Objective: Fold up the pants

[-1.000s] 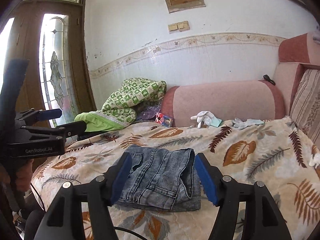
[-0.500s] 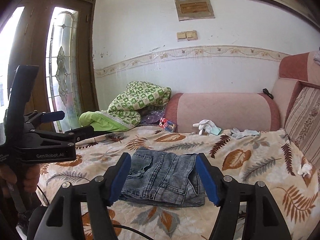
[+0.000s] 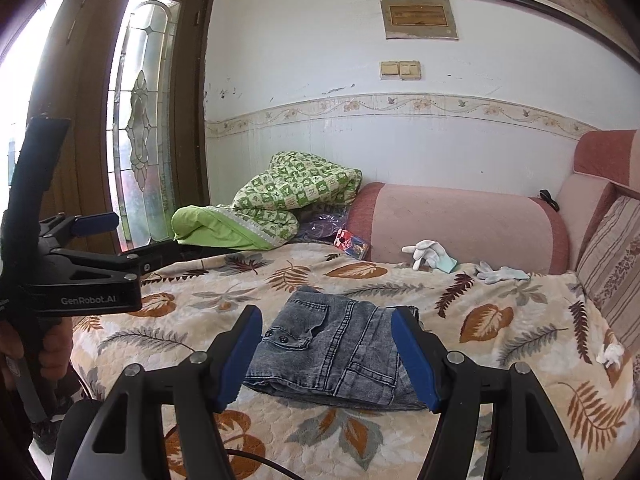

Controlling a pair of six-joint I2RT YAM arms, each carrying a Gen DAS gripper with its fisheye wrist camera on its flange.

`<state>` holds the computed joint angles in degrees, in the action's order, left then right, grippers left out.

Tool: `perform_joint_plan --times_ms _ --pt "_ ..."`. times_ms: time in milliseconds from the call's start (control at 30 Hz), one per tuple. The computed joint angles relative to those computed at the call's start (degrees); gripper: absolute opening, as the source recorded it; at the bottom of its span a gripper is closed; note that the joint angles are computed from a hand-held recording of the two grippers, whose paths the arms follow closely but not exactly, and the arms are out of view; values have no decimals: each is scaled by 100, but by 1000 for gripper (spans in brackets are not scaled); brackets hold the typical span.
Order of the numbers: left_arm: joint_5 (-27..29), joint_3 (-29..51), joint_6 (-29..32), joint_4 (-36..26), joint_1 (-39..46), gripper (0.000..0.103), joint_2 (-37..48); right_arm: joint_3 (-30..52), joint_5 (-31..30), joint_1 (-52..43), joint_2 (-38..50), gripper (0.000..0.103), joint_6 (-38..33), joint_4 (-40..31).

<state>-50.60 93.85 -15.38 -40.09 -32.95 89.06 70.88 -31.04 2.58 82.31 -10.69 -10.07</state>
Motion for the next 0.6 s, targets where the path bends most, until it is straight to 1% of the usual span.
perform_joint_plan --times_ms 133,367,600 --pt "-38 -283 -61 43 4 103 -268 -14 162 189 -94 70 -100 -166" --pt "-189 -803 174 392 -153 103 -756 -106 343 461 -279 70 -272 -292" --pt "20 -1108 349 920 -241 103 -1034 -127 426 550 -292 71 -447 -371"
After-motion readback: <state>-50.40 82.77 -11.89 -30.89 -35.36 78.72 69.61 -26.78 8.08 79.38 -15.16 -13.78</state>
